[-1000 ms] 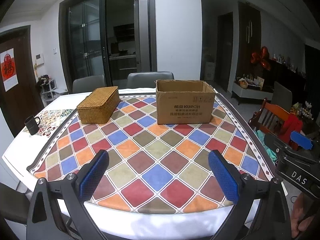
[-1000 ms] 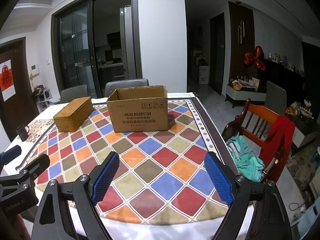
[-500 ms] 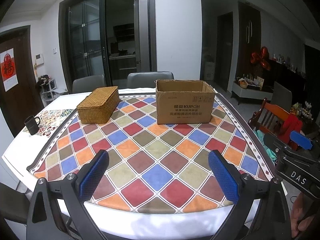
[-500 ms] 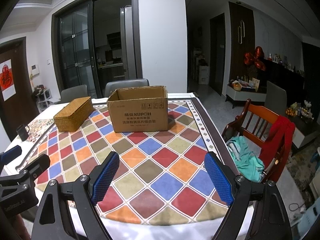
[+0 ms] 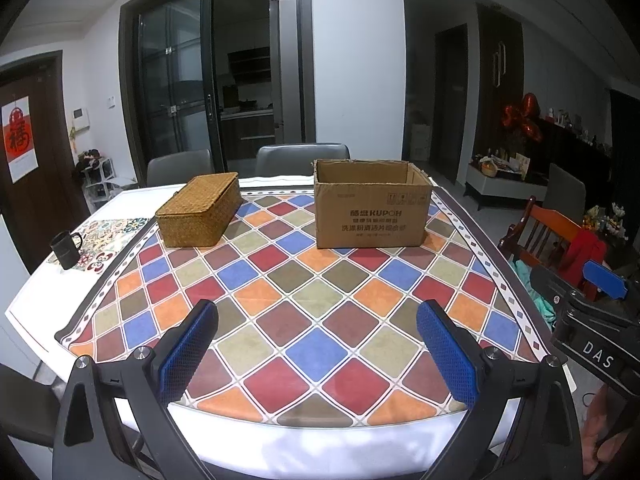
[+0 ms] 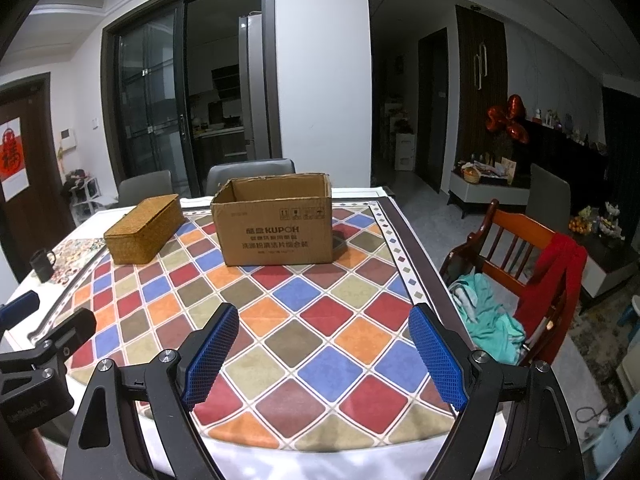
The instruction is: Organize snacks
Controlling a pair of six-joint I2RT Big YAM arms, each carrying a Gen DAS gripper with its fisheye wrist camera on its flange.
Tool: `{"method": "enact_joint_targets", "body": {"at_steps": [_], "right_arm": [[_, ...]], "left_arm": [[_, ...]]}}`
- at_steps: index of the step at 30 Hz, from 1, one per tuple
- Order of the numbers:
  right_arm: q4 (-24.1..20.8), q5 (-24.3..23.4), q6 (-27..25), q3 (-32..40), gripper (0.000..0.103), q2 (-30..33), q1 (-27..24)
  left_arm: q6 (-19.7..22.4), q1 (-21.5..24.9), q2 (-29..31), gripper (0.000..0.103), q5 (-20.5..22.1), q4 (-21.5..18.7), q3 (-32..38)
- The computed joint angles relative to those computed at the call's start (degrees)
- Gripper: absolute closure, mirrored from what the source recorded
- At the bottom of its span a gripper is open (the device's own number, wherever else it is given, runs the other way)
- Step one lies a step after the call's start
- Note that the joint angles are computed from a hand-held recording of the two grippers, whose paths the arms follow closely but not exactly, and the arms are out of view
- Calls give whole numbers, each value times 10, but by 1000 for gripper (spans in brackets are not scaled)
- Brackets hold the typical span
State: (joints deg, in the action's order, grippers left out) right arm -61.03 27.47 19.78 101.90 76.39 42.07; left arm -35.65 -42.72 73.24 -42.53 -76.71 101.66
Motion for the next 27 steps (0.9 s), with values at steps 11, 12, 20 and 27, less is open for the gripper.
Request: {"method": "enact_joint_targets", "body": {"at_steps": [11,12,20,27], "right_arm": [[0,2,-1,2,15,1,-1],[0,2,-1,2,15,1,0],[0,2,-1,2,15,1,0],[-1,2,-1,2,15,1,0]], "left_arm": [[0,0,0,2,-2,-1,0],[0,0,0,2,-3,-1,0],[0,2,-3,2,1,-2,-3],[0,2,-6,2,1,-1,-6]]}}
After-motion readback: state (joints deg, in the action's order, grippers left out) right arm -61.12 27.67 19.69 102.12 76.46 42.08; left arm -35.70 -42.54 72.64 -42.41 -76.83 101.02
